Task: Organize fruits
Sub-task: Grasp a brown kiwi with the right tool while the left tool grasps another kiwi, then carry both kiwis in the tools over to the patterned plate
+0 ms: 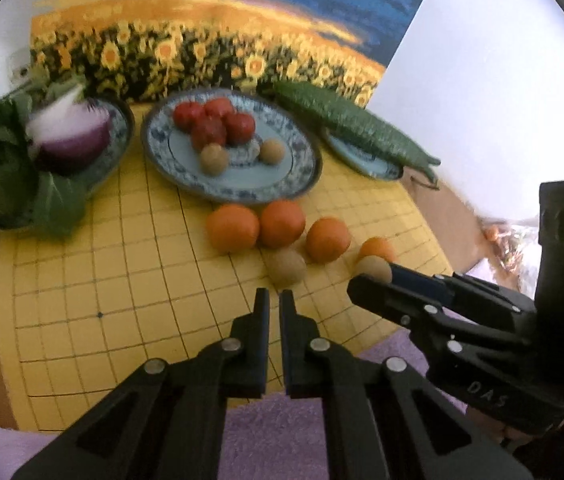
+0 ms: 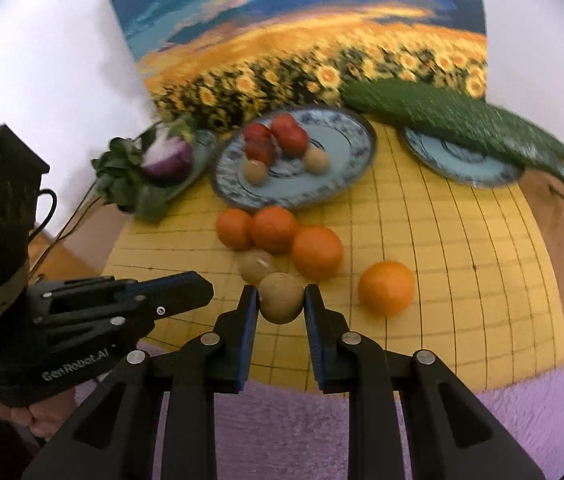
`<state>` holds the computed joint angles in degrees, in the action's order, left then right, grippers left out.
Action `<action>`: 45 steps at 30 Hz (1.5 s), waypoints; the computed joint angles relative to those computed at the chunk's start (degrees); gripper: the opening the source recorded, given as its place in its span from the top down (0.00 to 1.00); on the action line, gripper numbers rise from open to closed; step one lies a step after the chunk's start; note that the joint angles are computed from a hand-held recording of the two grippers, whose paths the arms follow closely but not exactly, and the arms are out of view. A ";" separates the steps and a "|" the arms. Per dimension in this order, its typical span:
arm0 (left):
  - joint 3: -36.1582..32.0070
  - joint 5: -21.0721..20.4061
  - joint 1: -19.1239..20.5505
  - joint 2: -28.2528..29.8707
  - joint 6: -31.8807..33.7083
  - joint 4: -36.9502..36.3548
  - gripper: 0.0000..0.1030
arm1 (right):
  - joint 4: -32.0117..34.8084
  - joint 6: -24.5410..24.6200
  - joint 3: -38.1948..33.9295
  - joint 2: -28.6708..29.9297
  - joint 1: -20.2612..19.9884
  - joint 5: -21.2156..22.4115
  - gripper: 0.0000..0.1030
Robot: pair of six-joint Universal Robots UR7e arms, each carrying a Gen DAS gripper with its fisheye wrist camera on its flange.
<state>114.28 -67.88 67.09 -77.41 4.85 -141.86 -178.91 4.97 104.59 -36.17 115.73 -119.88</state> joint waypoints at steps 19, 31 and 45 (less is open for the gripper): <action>2.30 3.12 -2.73 5.45 3.16 -5.39 0.74 | -4.15 1.91 5.98 -6.37 -3.35 1.12 0.76; -1.83 3.69 -2.14 4.88 3.31 -11.14 0.74 | 1.27 -1.33 -1.50 -3.47 -5.67 10.41 0.76; -10.23 4.35 1.42 12.97 4.76 -6.21 0.68 | 13.16 -5.04 -14.94 4.20 -9.26 14.57 0.76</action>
